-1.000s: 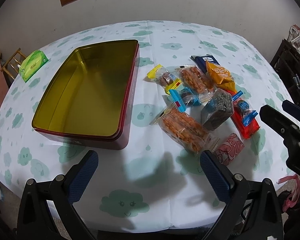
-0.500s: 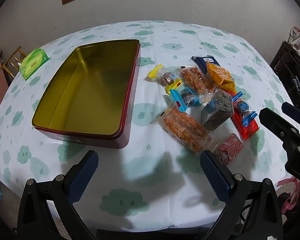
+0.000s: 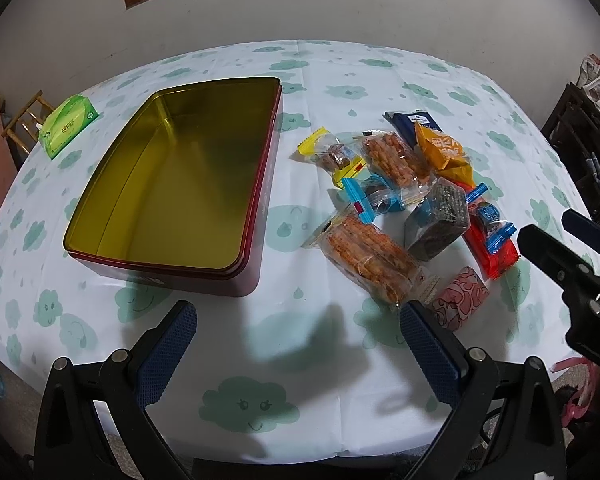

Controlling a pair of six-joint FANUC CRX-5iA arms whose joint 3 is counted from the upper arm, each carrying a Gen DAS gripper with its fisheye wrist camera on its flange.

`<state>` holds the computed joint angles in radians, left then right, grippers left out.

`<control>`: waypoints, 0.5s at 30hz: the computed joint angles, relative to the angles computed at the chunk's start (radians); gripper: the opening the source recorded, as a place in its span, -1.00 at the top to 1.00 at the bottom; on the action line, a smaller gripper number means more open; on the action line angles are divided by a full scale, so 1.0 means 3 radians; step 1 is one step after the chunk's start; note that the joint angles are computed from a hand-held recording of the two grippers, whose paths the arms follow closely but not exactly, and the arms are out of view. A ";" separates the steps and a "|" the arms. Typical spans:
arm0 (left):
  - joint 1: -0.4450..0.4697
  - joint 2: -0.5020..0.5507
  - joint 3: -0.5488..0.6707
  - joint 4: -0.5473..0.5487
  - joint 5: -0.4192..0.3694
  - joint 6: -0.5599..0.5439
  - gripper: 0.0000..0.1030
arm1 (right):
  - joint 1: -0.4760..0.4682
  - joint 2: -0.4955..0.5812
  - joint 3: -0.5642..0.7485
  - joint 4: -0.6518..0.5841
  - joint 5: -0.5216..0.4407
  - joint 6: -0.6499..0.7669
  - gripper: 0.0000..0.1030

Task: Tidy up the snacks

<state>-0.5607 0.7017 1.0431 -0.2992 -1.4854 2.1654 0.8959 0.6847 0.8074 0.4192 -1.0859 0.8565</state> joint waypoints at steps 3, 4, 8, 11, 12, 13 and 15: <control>0.0007 -0.0001 -0.0005 0.0018 -0.0007 -0.0006 -0.95 | -0.0025 0.0019 0.0010 -0.0036 -0.0040 0.0097 -0.77; 0.0010 0.0003 0.0000 0.0024 -0.0013 -0.0005 -0.94 | -0.0033 0.0032 0.0025 -0.0053 -0.0065 0.0129 -0.77; 0.0015 0.0039 0.0047 0.0031 -0.0063 0.0000 -0.88 | -0.0080 0.0109 0.0132 -0.0148 -0.0160 0.0281 -0.76; 0.0026 0.0087 0.0117 0.0050 -0.0116 -0.0003 -0.85 | -0.0111 0.0162 0.0180 -0.0157 -0.0180 0.0361 -0.76; 0.0028 0.0103 0.0143 0.0050 -0.0132 0.0000 -0.85 | -0.0120 0.0184 0.0194 -0.0139 -0.0186 0.0371 -0.76; 0.0027 0.0109 0.0151 0.0046 -0.0135 0.0005 -0.84 | -0.0137 0.0190 0.0197 -0.0161 -0.0171 0.0390 -0.75; 0.0027 0.0143 0.0208 0.0042 -0.0165 0.0001 -0.82 | -0.0170 0.0204 0.0227 -0.0228 -0.0144 0.0433 -0.53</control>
